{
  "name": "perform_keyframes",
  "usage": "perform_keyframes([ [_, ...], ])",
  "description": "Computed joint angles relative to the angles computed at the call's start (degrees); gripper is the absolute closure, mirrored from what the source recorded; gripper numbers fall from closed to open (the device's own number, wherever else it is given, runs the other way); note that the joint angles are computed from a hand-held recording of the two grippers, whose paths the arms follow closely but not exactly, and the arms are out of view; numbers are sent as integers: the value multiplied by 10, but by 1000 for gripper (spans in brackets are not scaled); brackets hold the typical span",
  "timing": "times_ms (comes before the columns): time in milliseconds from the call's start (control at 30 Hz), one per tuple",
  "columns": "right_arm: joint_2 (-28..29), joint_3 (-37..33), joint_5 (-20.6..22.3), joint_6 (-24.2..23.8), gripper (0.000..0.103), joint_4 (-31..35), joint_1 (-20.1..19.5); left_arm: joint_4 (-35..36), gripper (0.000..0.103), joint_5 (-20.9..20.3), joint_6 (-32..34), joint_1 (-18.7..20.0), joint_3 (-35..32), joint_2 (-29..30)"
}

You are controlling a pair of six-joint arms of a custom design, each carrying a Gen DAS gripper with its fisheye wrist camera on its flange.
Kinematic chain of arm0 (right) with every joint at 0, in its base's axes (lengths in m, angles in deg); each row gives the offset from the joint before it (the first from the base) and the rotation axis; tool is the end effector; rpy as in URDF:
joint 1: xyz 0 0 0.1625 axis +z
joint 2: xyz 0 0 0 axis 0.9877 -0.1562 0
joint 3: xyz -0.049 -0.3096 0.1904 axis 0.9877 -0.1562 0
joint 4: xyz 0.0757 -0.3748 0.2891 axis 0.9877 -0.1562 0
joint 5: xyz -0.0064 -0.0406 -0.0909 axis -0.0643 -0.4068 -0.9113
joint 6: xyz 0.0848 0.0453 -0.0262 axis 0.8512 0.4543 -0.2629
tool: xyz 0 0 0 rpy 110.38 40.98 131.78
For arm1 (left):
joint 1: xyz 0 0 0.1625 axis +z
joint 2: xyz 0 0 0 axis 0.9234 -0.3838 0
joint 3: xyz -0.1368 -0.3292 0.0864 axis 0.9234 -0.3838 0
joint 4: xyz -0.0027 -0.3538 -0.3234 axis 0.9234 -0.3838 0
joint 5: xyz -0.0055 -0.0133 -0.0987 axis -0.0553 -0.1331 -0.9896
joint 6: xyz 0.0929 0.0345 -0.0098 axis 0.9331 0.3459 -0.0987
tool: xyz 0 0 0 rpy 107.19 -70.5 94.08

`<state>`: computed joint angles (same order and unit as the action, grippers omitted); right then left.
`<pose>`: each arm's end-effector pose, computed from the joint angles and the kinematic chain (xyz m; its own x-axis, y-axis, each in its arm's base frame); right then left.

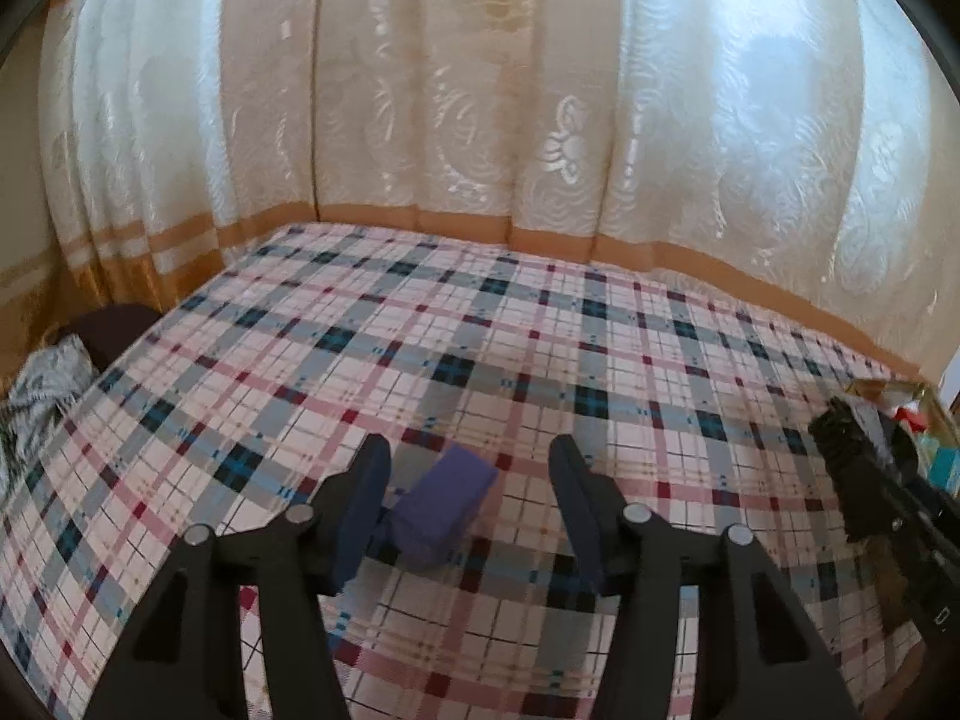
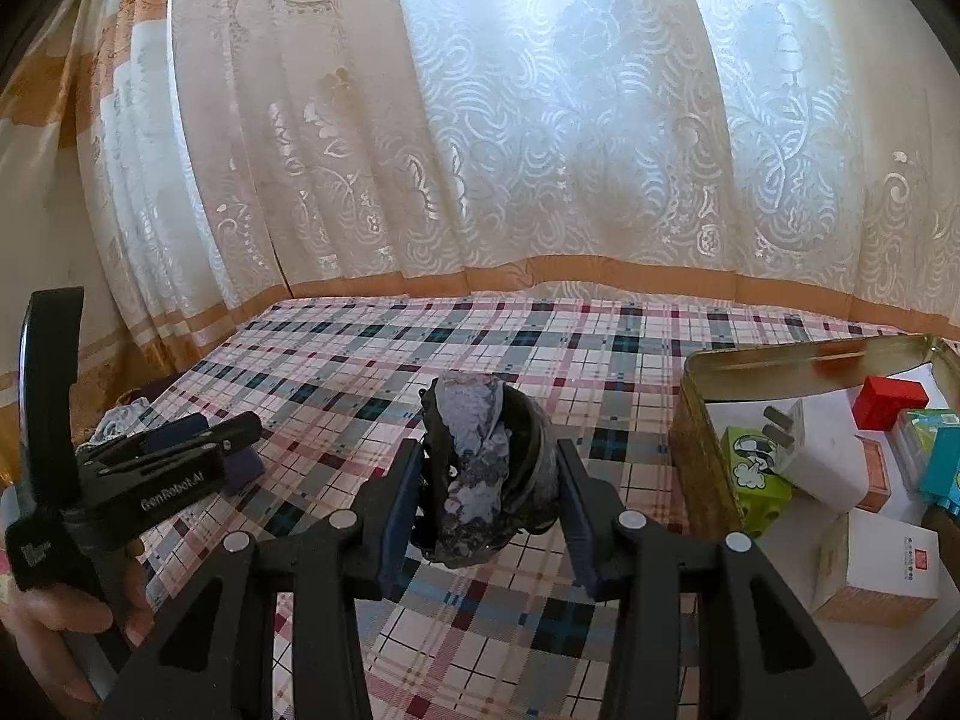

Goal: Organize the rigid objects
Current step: 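Carry the purple block with the left tool while the right tool carries the cloth over the tray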

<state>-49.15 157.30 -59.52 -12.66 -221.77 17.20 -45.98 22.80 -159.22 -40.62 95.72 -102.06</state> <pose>0.1681 -0.3434 0.1017 -0.7444 -0.4116 0.5257 -0.6656 0.5203 -0.5351 -0.1408 -0.3251 0.1286 -0.7339 -0.3154 -0.6016 0.3609 0.5692 -0.7387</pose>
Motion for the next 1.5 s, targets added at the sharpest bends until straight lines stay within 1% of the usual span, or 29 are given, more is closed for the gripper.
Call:
perform_keyframes([
  [33, 0, 0, 0, 0, 57, 0, 0, 4, 49, 1, -1, -2, 6, -17],
  [67, -1, 0, 1, 0, 57, 2, 0, 28, 49, 6, -19, -8, 11, -37],
  [133, -2, 0, 3, 0, 57, 4, -1, 58, 49, 10, -43, -13, 13, -54],
  [200, -3, 0, 4, -1, 57, 7, -2, 67, 49, 4, -52, -4, 7, -48],
  [233, -3, 0, 4, -1, 57, 7, -2, 54, 49, -3, -39, 4, 4, -37],
  [267, -4, 0, 4, -1, 57, 7, -2, 16, 49, -21, -5, 19, -2, -21],
  [333, -5, 0, 3, 0, 57, 11, -2, -47, 49, -29, 47, 26, 6, -18],
  [367, -6, 0, 3, 0, 57, 12, -2, -55, 49, -31, 53, 27, 7, -17],
  [433, -6, 0, 3, 0, 57, 12, -1, -83, 69, -46, 73, 39, 9, -19],
  [467, -6, 0, 3, 1, 57, 12, 0, -107, 85, -61, 92, 49, 9, -16],
  [567, -5, -1, 2, 2, 57, 13, 0, -131, 85, -76, 106, 60, 8, -8],
  [633, -4, -2, 1, 3, 57, 17, 1, -112, 85, -70, 89, 54, 8, -10],
  [700, -7, -1, 2, 4, 57, 19, 0, -89, 85, -60, 68, 45, 13, -26],
  [800, -8, 1, 8, 3, 57, 14, -3, -73, 85, -42, 52, 29, 23, -43],
  [867, -14, 7, 22, 1, 57, 6, -8, -56, 85, -23, 34, 13, 26, -45],
  [900, -21, 11, 36, 1, 57, 3, -12, -41, 85, -9, 21, 4, 26, -45],
  [1000, -35, 22, 63, -2, 57, -10, -18, 12, 85, 22, -23, -19, 14, -17],
  [1067, -30, 24, 61, -9, 57, -29, -14, 45, 85, 33, -54, -30, 2, 8],
  [1167, -31, 26, 59, -10, 57, -27, -13, 40, 85, 45, -62, -43, -7, 42],
  [1333, -48, 38, 61, -17, 57, -33, -16, 58, 85, 48, -92, -55, -29, 97],
  [1467, -73, 50, 68, -23, 57, -25, -26, 85, 85, 41, -129, -69, -51, 144],
  [1500, -82, 53, 71, -22, 57, -19, -29, 101, 85, 40, -149, -73, -58, 158],
])
